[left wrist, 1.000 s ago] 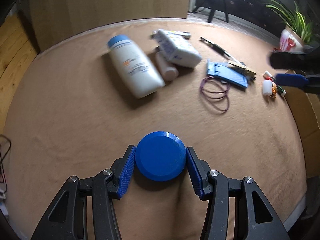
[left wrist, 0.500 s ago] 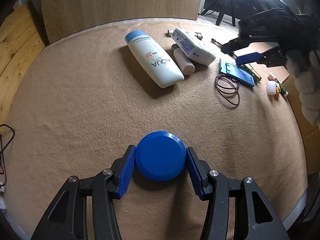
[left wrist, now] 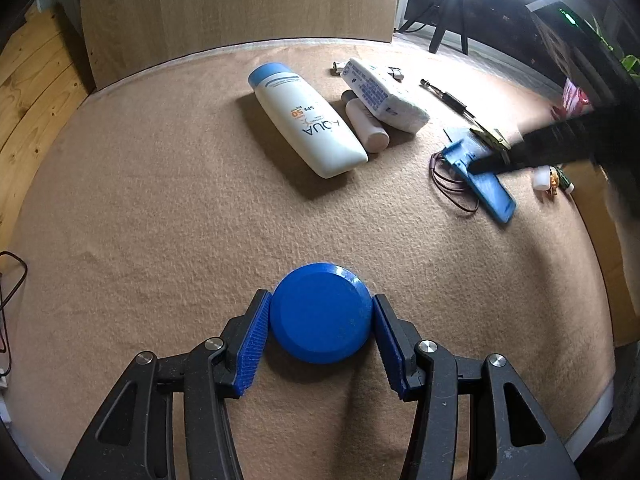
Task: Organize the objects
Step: 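Lift the blue case with the left gripper while the right lifts the blue stand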
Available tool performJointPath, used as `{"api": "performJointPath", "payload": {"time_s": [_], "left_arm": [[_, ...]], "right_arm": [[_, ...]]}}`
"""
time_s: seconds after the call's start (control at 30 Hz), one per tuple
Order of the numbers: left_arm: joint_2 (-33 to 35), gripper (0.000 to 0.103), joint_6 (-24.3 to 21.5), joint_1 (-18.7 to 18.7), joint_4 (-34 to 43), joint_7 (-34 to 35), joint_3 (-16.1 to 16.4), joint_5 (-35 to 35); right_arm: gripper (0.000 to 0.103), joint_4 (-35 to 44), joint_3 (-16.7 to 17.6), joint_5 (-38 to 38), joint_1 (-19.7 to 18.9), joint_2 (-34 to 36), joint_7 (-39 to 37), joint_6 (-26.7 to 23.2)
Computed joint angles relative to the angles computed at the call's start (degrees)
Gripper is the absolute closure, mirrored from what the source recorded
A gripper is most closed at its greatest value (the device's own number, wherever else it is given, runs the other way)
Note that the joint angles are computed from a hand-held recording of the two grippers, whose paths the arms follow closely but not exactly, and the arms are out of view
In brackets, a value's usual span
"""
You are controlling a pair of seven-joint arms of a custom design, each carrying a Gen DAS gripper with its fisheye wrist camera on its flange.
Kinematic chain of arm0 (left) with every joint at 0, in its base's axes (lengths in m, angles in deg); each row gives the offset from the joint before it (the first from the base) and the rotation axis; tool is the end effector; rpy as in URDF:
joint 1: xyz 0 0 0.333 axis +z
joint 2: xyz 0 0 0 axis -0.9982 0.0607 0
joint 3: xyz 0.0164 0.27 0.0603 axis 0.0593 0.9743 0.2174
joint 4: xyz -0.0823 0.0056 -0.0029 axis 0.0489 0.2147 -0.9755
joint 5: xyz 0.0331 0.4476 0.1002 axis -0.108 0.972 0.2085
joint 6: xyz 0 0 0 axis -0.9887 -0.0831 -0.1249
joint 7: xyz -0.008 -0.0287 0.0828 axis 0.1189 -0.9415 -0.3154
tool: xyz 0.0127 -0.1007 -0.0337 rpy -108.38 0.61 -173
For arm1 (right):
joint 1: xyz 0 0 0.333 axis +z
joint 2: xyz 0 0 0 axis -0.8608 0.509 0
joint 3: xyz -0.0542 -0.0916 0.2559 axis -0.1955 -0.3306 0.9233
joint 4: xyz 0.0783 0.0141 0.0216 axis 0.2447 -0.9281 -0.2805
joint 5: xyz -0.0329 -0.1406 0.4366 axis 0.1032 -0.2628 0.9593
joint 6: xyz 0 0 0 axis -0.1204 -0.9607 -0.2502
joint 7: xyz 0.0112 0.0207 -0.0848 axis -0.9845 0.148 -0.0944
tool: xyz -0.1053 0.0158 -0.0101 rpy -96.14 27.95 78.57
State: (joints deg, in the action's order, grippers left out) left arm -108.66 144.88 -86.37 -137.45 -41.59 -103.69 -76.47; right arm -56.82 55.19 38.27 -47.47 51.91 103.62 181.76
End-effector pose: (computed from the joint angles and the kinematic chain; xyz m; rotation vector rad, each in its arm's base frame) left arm 0.4780 -0.1250 0.4161 -2.3452 1.4348 -0.4051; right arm 0.7094 0.2659 0.4090 -2.6462 1.0012 0.2880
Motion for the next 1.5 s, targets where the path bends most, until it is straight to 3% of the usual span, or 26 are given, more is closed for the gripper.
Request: {"api": "performJointPath", "payload": {"time_s": [0.2,0.33,0.4,0.63,0.73,0.8,1.0,1.13,1.37,1.5], "left_arm": [[2.11,0.048,0.18,0.18,1.57,-1.31,-0.37,1.46],[2.13,0.048,0.46,-0.03,1.29,-1.19,0.09,1.55],[1.20,0.048,0.15,-0.22,0.66,-0.67,0.39,1.13],[-0.43,0.048,-0.02,-0.23,-0.60,-0.09,0.51,0.02],[-0.57,0.044,0.38,-0.16,-0.79,0.01,0.45,-0.42],[-0.29,0.037,0.65,-0.15,-0.66,0.23,0.34,-0.54],[1.44,0.025,0.63,-0.08,0.56,0.44,-0.41,0.61],[1.56,0.021,0.91,-0.52,0.45,1.12,-0.17,0.93],[-1.14,0.019,0.32,-1.15,-1.73,1.50,-0.38,0.68],[-3.75,0.019,-0.50,-0.93,-3.75,0.39,-0.36,-0.06]], "right_arm": [[0.076,-12.11,-0.90,-2.22,-0.24,-9.31,-6.31,2.39],[0.073,-13.58,-1.24,0.67,-0.38,-10.98,-4.95,5.67],[0.061,-12.21,-1.21,1.41,-0.08,-10.06,-3.35,6.81],[0.061,-8.87,-1.00,-4.74,3.09,-6.47,0.40,8.43],[0.061,-8.96,-0.88,-4.18,2.39,-6.37,1.18,7.99],[0.070,-9.24,-0.94,-4.15,2.01,-6.70,1.23,7.50],[0.070,-13.70,-1.54,-2.17,0.09,-10.10,-0.18,7.25],[0.070,-18.89,-2.20,-0.42,-1.02,-14.03,-0.33,7.44],[0.070,-28.65,-3.30,-0.57,-0.50,-21.16,-0.82,12.31],[0.070,-30.55,-3.73,-0.68,0.06,-22.62,-0.45,13.37]]}}
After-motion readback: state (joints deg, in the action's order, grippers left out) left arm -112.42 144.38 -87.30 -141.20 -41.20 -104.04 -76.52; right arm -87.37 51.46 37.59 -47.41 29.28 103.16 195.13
